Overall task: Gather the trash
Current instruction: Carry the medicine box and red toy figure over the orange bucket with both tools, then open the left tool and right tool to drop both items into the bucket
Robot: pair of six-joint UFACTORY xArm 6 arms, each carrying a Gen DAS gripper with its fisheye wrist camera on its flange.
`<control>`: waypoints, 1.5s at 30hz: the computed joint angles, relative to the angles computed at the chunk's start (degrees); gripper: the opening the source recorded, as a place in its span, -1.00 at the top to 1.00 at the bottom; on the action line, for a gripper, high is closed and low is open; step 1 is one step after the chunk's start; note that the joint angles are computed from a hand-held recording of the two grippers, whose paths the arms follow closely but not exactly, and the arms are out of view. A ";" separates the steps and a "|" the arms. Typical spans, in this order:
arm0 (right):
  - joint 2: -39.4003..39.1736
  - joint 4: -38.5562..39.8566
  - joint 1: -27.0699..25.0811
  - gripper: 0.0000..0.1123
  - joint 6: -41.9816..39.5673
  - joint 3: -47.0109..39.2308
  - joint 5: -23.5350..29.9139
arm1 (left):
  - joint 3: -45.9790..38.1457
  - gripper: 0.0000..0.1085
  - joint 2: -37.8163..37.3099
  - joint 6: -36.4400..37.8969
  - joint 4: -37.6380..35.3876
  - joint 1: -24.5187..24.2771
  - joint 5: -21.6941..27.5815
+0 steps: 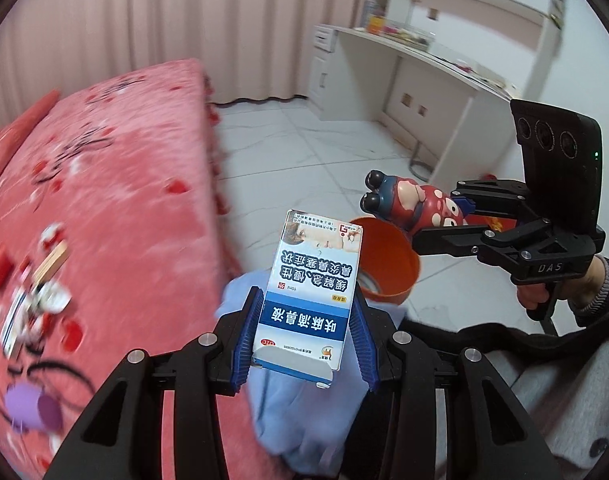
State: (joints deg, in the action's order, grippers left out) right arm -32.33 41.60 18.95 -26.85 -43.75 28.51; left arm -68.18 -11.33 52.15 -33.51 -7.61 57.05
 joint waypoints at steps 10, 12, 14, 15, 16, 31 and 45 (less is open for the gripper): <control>-7.99 -2.26 -14.91 0.34 2.46 7.60 2.62 | -9.95 0.19 11.16 2.64 -0.52 -9.15 2.78; -7.26 0.21 -17.87 0.34 0.12 7.23 3.14 | -12.48 0.19 14.01 2.41 -0.79 -11.18 3.26; -7.25 -1.07 -19.86 0.34 -0.25 7.92 2.16 | -13.77 0.19 15.64 2.18 -1.23 -12.56 3.32; -7.11 -2.15 -21.08 0.34 -0.09 8.27 1.95 | -15.22 0.19 17.42 1.96 -1.69 -13.38 3.44; -6.80 -2.99 -21.82 0.34 0.24 8.63 1.55 | -16.41 0.19 18.68 1.69 -2.01 -13.85 3.89; 4.39 0.06 -30.34 0.34 -3.19 12.31 -1.12 | -30.60 0.18 35.45 -3.79 1.84 -19.16 8.72; 12.85 4.45 -30.57 0.16 -4.97 9.74 -2.65 | -35.40 -0.21 41.05 -6.80 4.69 -21.05 7.53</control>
